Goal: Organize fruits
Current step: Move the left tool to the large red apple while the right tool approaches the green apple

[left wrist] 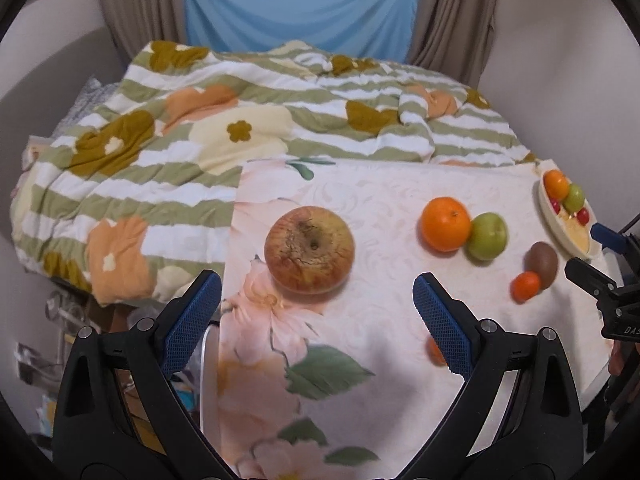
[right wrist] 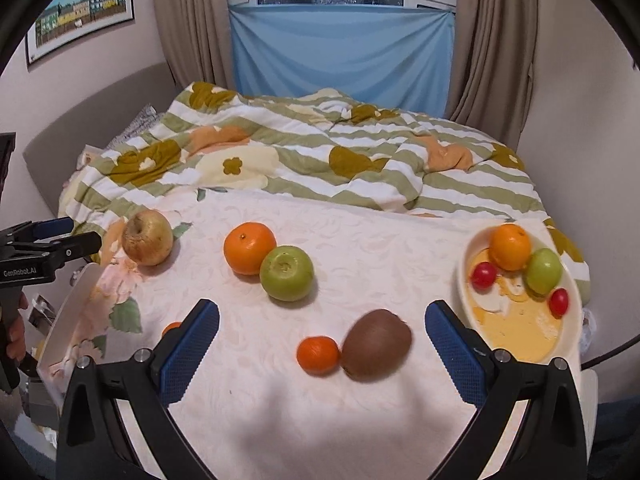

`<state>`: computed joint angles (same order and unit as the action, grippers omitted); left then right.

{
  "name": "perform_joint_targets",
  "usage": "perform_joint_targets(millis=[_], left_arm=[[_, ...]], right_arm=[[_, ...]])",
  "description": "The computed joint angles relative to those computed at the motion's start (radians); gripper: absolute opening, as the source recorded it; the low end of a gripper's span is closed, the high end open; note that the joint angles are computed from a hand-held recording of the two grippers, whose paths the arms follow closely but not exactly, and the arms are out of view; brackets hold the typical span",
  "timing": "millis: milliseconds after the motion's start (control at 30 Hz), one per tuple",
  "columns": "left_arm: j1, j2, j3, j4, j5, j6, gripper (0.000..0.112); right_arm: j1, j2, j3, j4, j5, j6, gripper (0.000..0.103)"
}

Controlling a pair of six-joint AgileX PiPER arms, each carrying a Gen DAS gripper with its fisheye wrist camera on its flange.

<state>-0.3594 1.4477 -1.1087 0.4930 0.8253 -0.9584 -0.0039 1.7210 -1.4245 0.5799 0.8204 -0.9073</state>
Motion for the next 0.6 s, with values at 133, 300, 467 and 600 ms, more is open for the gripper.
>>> perform_joint_targets(millis=[133,300,467,600], left_arm=[[0.075,0.057,0.013,-0.059,-0.081,0.120,0.103],[0.151,0.131,0.007,-0.173,-0.151,0.262,0.103],[0.173,0.191,-0.021,-0.204,-0.177,0.323,0.103],[0.179,0.233,-0.049,-0.208,-0.185,0.338,0.103]], right_arm=[[0.065,0.037,0.003,-0.049,-0.053,0.082,0.103],[0.128,0.080,-0.018,-0.150,-0.079,0.171,0.103],[0.147,0.121,-0.052,-0.198,-0.067,0.209,0.101],[0.161,0.152,-0.081,-0.237,-0.058,0.239,0.098]])
